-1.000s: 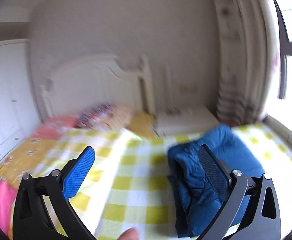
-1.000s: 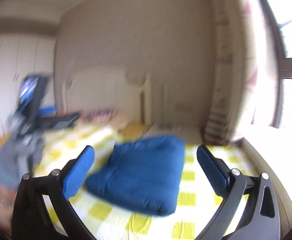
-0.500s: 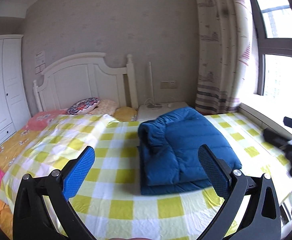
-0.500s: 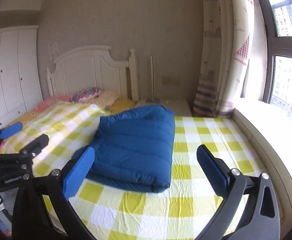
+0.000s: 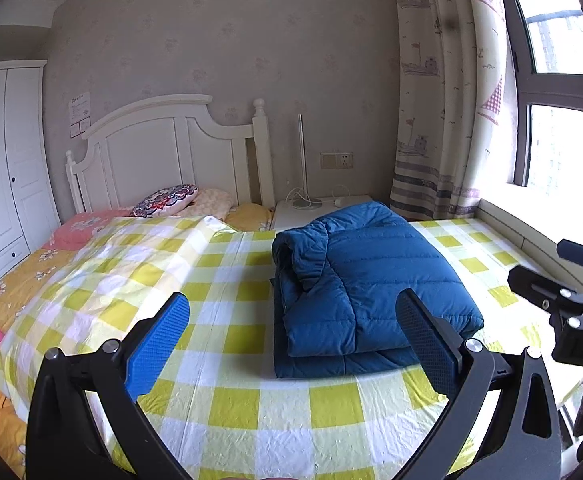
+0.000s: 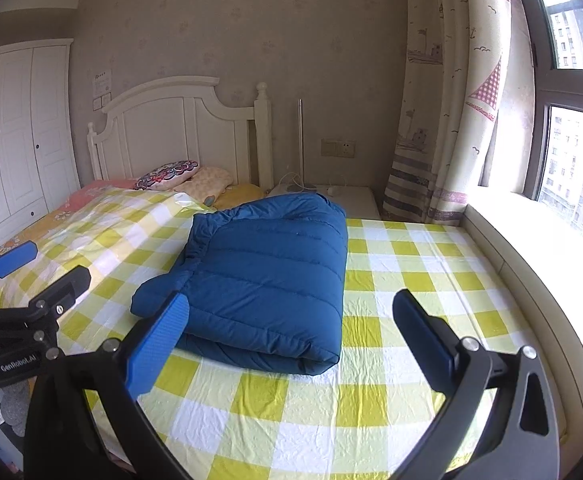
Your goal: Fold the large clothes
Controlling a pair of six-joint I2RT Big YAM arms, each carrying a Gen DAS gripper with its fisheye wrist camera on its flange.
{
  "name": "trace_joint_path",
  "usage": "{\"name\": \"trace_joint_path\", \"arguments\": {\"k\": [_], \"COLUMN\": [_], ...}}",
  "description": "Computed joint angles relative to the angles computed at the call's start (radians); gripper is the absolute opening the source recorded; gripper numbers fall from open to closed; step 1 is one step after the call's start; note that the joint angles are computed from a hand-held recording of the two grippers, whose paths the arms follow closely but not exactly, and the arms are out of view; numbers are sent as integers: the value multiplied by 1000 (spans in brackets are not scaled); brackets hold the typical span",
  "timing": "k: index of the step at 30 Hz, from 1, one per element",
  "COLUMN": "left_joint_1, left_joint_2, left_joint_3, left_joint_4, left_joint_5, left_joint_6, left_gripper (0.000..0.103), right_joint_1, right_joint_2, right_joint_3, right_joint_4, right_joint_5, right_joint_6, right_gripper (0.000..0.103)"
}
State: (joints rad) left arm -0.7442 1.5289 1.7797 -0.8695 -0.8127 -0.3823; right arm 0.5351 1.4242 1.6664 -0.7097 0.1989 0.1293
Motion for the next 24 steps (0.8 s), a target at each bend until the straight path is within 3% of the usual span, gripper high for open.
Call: {"name": "trace_joint_path", "arguments": {"k": [24], "left_joint_1": [7], "left_joint_2": [-8], "left_joint_3": [-29], "left_joint_4": [-11], "left_joint_5": [7], "left_joint_6": [-46], "left_gripper": [99], "right_joint_1": [1], "right_joint_2": [3], "right_joint_3": [5], "right_joint_4": [-7], "right_joint_5": [-2], "right_joint_6": [-4], "right_gripper": [101]}}
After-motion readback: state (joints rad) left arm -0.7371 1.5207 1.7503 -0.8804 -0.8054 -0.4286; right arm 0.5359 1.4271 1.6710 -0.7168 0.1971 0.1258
